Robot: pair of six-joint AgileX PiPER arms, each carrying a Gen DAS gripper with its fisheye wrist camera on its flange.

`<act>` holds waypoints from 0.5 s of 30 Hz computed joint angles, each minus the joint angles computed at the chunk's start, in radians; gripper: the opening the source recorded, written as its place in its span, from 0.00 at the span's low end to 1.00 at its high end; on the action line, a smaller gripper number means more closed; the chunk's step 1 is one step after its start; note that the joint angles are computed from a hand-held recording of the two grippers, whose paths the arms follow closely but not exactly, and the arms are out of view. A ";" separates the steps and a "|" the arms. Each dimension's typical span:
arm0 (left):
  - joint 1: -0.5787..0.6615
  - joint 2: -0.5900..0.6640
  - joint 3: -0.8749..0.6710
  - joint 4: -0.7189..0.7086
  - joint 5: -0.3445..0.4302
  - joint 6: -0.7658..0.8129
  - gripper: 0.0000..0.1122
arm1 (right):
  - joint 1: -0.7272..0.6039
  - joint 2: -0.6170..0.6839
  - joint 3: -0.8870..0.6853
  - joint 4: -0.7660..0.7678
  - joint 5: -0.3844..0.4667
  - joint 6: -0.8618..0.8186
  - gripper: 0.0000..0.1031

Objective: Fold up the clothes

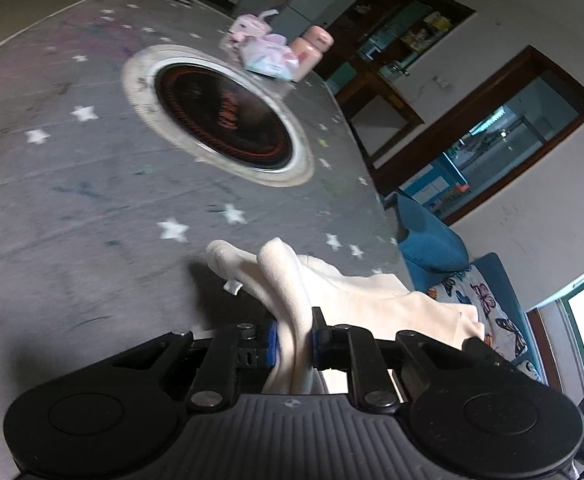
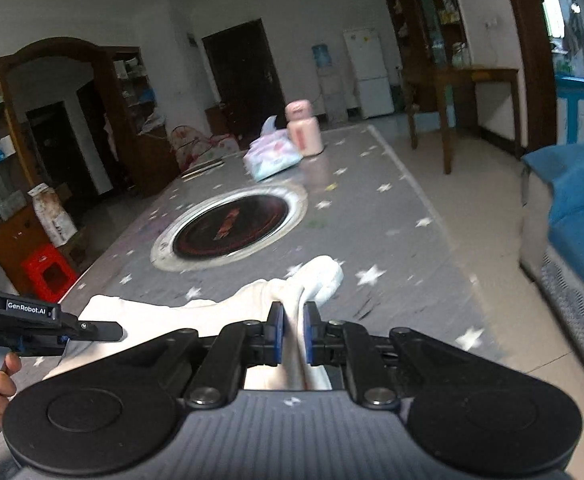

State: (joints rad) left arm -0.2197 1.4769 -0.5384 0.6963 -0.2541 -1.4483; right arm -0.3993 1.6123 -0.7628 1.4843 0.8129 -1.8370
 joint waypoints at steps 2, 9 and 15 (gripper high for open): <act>-0.024 0.036 -0.047 -0.006 0.015 -0.001 0.15 | -0.013 0.005 -0.026 -0.003 -0.007 0.011 0.09; -0.090 0.146 -0.208 0.043 0.087 -0.066 0.15 | -0.031 0.050 -0.129 -0.020 -0.053 0.046 0.09; -0.127 0.223 -0.310 0.159 0.142 -0.187 0.15 | -0.025 0.110 -0.203 -0.030 -0.092 0.071 0.08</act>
State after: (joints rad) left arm -0.3464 1.7000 -0.8485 0.8555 -0.1121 -1.6351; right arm -0.4245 1.7224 -0.9653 1.4540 0.7213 -1.7660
